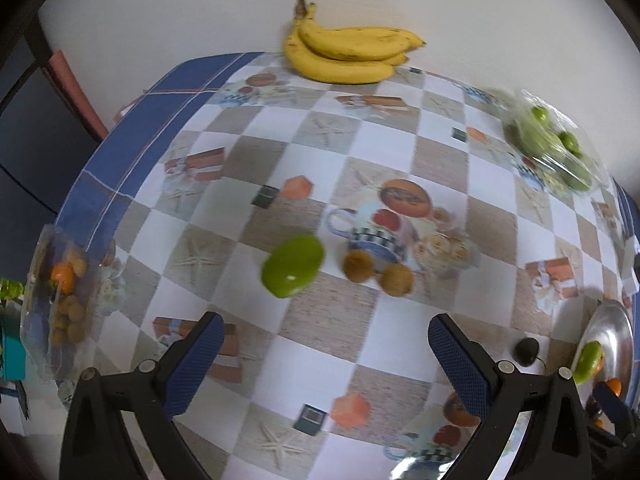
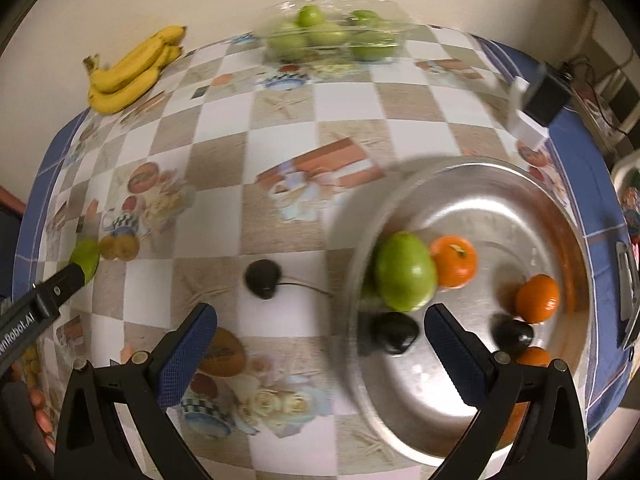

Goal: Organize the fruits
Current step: 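Withdraw both grippers from the tray toward the remaining kiwis and mango, then close the right gripper on a brown kiwi while the left gripper grasps another green mango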

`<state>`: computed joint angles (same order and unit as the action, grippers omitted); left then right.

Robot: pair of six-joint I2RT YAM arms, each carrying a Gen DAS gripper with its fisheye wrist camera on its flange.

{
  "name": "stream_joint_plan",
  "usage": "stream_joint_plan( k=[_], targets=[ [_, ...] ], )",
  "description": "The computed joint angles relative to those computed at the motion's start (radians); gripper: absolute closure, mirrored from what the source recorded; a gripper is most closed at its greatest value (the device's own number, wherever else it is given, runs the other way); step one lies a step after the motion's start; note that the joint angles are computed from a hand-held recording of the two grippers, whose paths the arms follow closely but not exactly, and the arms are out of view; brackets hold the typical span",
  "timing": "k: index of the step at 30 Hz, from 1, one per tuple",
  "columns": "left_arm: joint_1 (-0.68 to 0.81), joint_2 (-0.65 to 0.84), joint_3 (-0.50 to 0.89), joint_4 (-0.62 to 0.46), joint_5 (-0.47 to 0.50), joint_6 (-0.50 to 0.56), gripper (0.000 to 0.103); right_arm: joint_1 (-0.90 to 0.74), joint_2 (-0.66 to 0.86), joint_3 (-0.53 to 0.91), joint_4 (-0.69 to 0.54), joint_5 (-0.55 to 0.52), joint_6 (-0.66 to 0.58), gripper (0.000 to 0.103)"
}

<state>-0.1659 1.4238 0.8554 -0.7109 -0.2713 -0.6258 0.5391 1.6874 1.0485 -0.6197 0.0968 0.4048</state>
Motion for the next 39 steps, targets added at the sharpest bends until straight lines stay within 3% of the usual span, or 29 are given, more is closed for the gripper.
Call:
stream_joint_plan(
  k=[7,14,28,31,39],
  targets=[
    [0.126,-0.041,-0.057,0.042,0.063,0.067,0.000,0.080,0.068,0.043,0.003,0.015,0.012,0.000],
    [0.243,-0.068,-0.096,0.106,0.126,0.137,0.000,0.129,0.081,0.061,0.084,-0.015,0.040,0.000],
    [0.351,0.017,-0.078,0.192,0.195,0.218,0.000,0.199,0.205,0.160,0.183,-0.055,0.073,0.001],
    [0.360,0.044,-0.071,0.208,0.235,0.226,0.002,0.208,0.240,0.186,0.206,-0.058,0.071,0.008],
    [0.388,0.115,-0.056,0.251,0.331,0.238,0.019,0.227,0.335,0.260,0.238,-0.079,0.043,0.032]
  ],
)
